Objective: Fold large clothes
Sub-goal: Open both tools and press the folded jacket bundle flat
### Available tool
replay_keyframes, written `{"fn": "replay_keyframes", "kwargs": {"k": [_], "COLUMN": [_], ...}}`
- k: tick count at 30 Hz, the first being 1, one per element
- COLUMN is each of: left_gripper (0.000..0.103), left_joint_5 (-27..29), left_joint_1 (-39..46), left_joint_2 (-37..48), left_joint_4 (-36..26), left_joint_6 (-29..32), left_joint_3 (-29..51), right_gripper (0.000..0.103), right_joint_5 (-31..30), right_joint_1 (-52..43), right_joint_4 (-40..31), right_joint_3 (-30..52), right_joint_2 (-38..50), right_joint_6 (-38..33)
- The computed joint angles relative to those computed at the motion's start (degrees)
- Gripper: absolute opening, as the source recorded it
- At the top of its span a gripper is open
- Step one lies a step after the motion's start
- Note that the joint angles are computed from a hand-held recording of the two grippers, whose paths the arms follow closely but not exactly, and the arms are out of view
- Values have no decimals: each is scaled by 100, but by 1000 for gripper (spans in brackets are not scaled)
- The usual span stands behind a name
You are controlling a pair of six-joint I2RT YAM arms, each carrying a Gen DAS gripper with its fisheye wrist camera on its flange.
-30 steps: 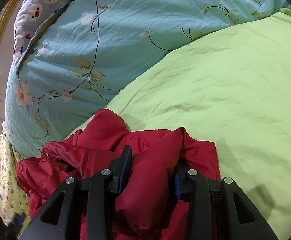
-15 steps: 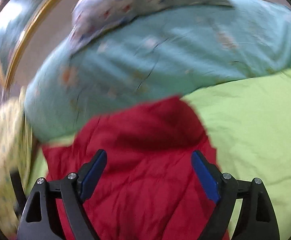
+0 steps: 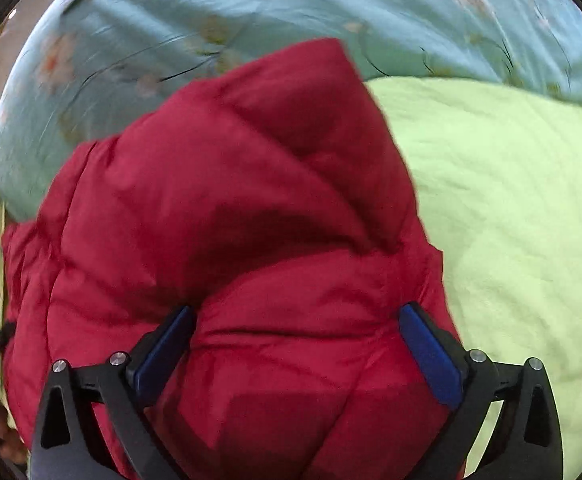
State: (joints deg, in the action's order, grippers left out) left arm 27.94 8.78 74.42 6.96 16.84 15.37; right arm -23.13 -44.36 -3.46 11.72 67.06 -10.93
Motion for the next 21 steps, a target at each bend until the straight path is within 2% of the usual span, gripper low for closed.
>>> {"fn": "replay_keyframes", "kwargs": {"k": [1, 4, 7, 13, 16, 19, 21], "left_gripper": [55, 57, 57, 57, 59, 69, 75], "left_joint_5": [-75, -424, -550, -567, -582, -157, 267], "left_joint_1": [-59, -381, -512, -491, -464, -192, 215], "left_joint_2": [420, 974, 1240, 1146, 832, 438, 99], "left_joint_4": [269, 942, 1082, 834, 420, 45, -273], "left_joint_6": [-16, -205, -351, -271, -234, -215, 39], "left_joint_3": [92, 110, 245, 327, 393, 317, 207], "right_gripper": [103, 103, 103, 103, 102, 102, 102], "right_joint_5": [24, 241, 226, 242, -59, -709, -966], "right_joint_1": [46, 242, 239, 312, 0, -884, -1277], "right_joint_4": [102, 237, 370, 258, -219, -1066, -1610], "right_joint_3": [50, 13, -22, 64, -39, 9, 65], "right_joint_2": [159, 169, 252, 221, -391, -1000, -1326], "right_joint_6": [70, 197, 227, 309, 124, -500, -890]}}
